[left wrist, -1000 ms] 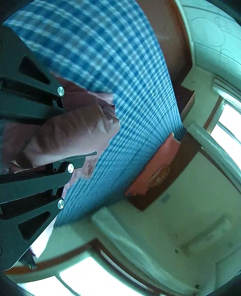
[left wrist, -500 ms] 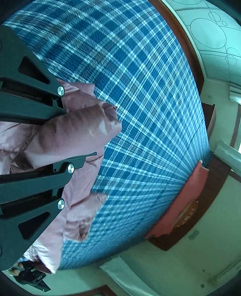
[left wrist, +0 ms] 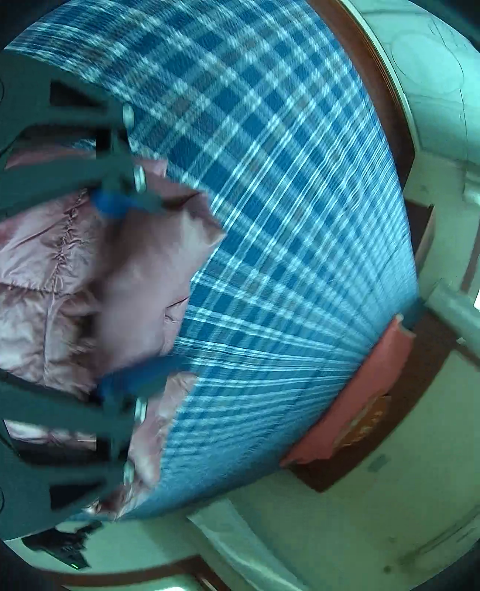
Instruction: Fold large clothes
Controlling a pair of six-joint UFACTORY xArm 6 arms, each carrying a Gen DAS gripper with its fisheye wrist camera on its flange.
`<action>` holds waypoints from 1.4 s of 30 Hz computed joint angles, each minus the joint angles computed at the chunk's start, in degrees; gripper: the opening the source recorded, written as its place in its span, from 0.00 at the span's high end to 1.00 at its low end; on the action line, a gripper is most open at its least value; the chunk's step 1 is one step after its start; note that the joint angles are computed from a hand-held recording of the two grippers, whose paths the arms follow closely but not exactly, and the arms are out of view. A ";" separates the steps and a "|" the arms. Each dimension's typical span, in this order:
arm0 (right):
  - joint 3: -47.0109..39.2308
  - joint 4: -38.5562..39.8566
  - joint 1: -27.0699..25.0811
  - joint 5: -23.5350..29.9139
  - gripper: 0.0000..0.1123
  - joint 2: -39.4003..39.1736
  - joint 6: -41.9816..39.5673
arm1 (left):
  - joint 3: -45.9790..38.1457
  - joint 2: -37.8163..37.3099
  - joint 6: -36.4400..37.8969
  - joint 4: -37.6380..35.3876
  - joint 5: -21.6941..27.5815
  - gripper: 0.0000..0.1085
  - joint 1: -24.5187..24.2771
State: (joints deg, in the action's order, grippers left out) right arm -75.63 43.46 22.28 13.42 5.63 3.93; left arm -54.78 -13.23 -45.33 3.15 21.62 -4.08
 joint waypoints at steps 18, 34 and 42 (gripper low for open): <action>-31.30 -46.23 7.04 22.75 0.57 21.80 19.94 | -8.77 10.11 -8.08 24.04 6.28 0.40 -2.45; -23.15 -39.86 -1.60 24.44 0.56 17.94 23.80 | -8.70 14.44 2.24 3.17 2.00 0.40 1.41; -16.15 -38.52 -2.74 21.95 0.56 11.60 23.06 | -7.93 11.31 7.49 -1.95 4.34 0.37 1.65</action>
